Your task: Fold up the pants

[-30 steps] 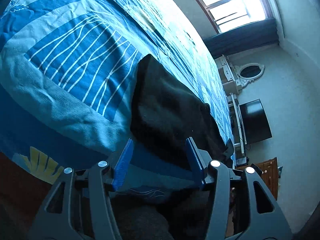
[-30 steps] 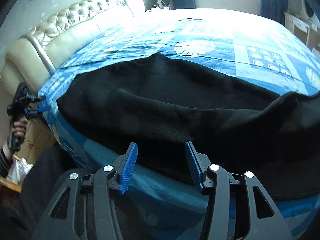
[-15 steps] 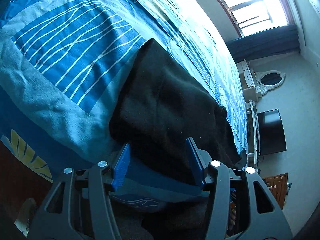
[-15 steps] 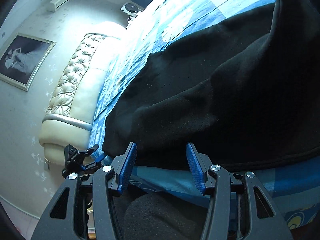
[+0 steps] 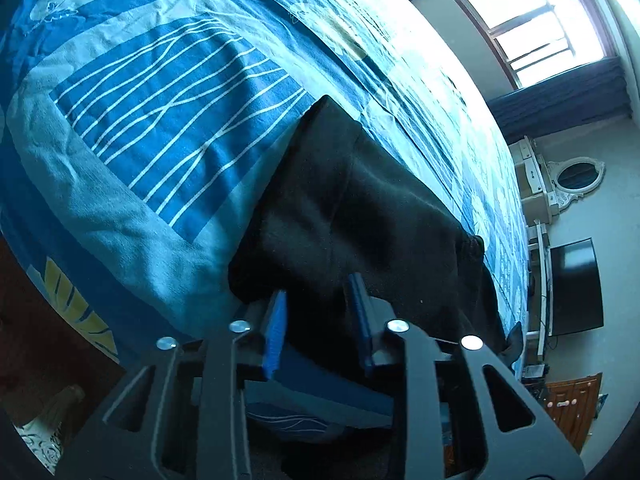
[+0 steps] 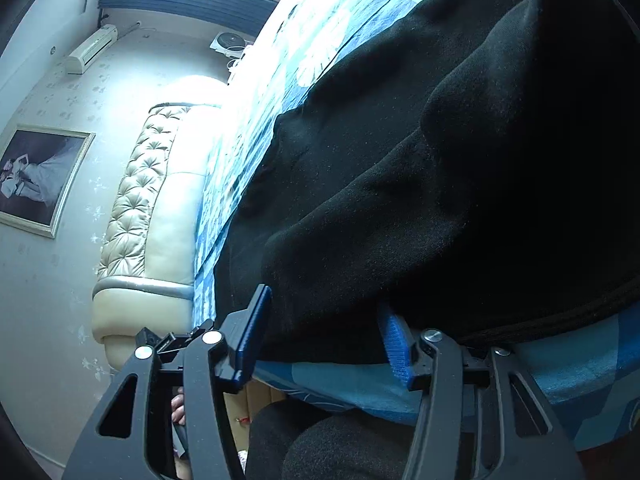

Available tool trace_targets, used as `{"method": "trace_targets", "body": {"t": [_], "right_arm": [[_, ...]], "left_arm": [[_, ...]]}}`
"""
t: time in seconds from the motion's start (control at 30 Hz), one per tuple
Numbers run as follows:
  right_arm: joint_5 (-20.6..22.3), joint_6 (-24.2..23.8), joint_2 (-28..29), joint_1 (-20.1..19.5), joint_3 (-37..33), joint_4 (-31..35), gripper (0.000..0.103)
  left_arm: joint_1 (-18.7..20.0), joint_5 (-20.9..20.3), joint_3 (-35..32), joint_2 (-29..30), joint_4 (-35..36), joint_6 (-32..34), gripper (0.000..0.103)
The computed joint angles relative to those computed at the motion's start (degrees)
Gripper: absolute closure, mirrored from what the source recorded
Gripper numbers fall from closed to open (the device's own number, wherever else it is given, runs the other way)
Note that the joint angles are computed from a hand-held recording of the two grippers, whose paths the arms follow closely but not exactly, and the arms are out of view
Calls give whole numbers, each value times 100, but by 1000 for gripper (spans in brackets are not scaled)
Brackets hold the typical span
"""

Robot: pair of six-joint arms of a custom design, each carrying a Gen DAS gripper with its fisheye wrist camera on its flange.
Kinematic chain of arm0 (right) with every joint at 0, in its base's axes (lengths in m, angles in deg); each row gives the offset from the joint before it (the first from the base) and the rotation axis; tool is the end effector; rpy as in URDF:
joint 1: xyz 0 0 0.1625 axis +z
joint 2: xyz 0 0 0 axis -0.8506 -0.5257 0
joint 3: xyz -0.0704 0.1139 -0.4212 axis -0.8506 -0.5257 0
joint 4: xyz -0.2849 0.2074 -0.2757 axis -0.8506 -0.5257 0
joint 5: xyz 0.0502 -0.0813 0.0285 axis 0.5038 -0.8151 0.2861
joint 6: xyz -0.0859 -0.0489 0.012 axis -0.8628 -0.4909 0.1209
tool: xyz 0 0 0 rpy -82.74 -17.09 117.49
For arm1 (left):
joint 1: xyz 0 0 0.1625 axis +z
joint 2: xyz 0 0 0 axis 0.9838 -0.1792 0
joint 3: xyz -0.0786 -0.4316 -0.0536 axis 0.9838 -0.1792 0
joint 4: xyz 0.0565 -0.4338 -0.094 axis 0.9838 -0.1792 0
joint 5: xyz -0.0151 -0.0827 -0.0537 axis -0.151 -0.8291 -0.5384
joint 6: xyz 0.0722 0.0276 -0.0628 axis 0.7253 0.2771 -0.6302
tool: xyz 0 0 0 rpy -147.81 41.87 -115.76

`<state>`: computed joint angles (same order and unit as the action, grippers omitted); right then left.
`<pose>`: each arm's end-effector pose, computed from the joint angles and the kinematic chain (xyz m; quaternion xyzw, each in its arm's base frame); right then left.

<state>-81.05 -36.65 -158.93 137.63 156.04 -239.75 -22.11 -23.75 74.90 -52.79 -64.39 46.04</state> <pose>0.0403 -0.5235 0.3474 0.2329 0.8904 -0.3886 0.0434 -0.2763 -0.7402 0.1589 0.0199 0.9842 -0.1505 0.0908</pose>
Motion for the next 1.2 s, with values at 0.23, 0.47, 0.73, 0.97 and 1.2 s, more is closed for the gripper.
{"method": "trace_targets", "body": {"t": [0.23,0.47,0.73,0.97,1.2], "right_arm": [[-885,-654,-180,523,-74,371,95],[-16,-589,-263,-169,137,656,95],[-1330,-974,-1216,239,-35,1690,73],[-2614,-1338,-1474,-257,-1005,1254,51],[-3909,-900,-459,-958,-2763,1826,51]], "left_arm": [[-120,428,220,-149,98,-101,94],[-66,401,190,-90,210,108,92],[-412,1306,577,-472,-136,355,36],[-813,2259,558,-207,-817,1075,10],[-975,2369,528,161,-613,1371,9]]}}
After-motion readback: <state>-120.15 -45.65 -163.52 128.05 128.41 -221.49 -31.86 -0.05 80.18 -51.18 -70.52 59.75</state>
